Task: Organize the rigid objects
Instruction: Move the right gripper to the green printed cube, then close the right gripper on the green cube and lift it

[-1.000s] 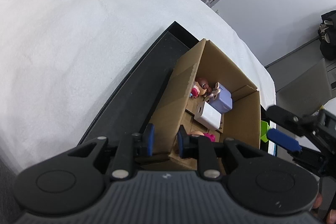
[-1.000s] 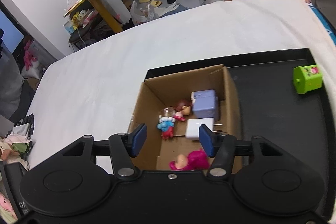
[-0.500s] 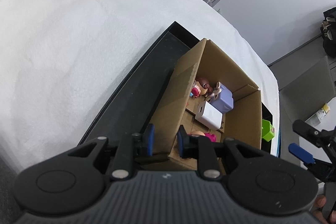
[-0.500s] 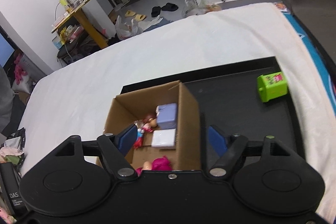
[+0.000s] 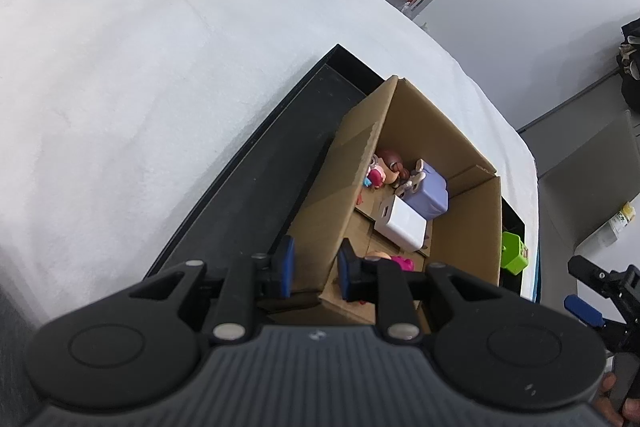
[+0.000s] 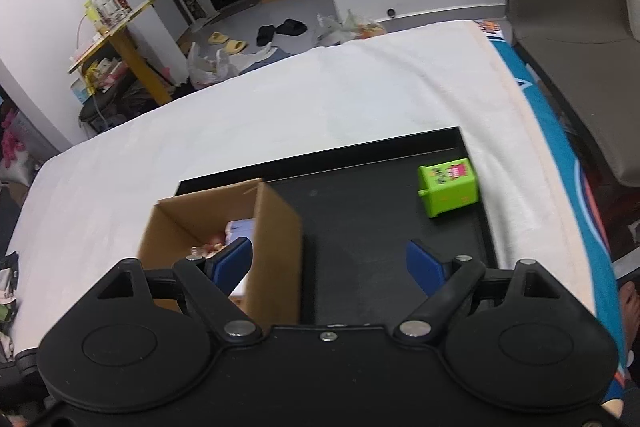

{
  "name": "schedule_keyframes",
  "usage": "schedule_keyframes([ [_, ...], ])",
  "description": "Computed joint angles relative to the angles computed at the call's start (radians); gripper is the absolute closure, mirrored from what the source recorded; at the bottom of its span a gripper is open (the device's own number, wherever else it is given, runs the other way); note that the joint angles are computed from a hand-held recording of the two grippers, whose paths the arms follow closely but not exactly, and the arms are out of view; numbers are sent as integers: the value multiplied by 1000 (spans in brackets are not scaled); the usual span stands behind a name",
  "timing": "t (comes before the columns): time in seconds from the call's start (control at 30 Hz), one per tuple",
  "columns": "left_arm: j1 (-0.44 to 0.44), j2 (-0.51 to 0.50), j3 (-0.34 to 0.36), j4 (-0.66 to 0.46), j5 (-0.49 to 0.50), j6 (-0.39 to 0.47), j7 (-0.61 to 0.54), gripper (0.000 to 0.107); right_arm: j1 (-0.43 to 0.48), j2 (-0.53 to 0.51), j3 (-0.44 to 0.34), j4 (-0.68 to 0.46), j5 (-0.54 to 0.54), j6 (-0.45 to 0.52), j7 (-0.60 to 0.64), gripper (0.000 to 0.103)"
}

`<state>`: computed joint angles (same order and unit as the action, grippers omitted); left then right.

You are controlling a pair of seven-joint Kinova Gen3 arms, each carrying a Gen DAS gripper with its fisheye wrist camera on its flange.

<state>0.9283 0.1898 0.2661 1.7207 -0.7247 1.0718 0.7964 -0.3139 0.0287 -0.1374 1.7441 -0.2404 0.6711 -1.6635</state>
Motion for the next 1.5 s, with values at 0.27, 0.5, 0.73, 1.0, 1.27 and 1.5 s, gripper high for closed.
schedule_keyframes([
  [0.27, 7, 9, -3, -15, 1, 19, 4, 87, 56, 32, 29, 1, -43, -11, 92, 19],
  [0.5, 17, 20, -6, -29, 1, 38, -10, 87, 111, 82, 34, 1, -122, -38, 168, 20],
  [0.73, 24, 30, -9, -45, 1, 56, -24, 87, 157, 148, 22, -25, -181, -43, 202, 21],
  [1.0, 35, 35, -15, -47, -5, 61, -25, 88, 223, 204, -6, -55, -282, -39, 294, 28],
  [1.27, 33, 29, -14, -36, -6, 49, -30, 88, 240, 243, -17, -65, -311, -69, 348, 30],
  [1.5, 31, 27, -13, -32, -10, 42, -32, 88, 191, 257, -13, -71, -204, -119, 348, 32],
])
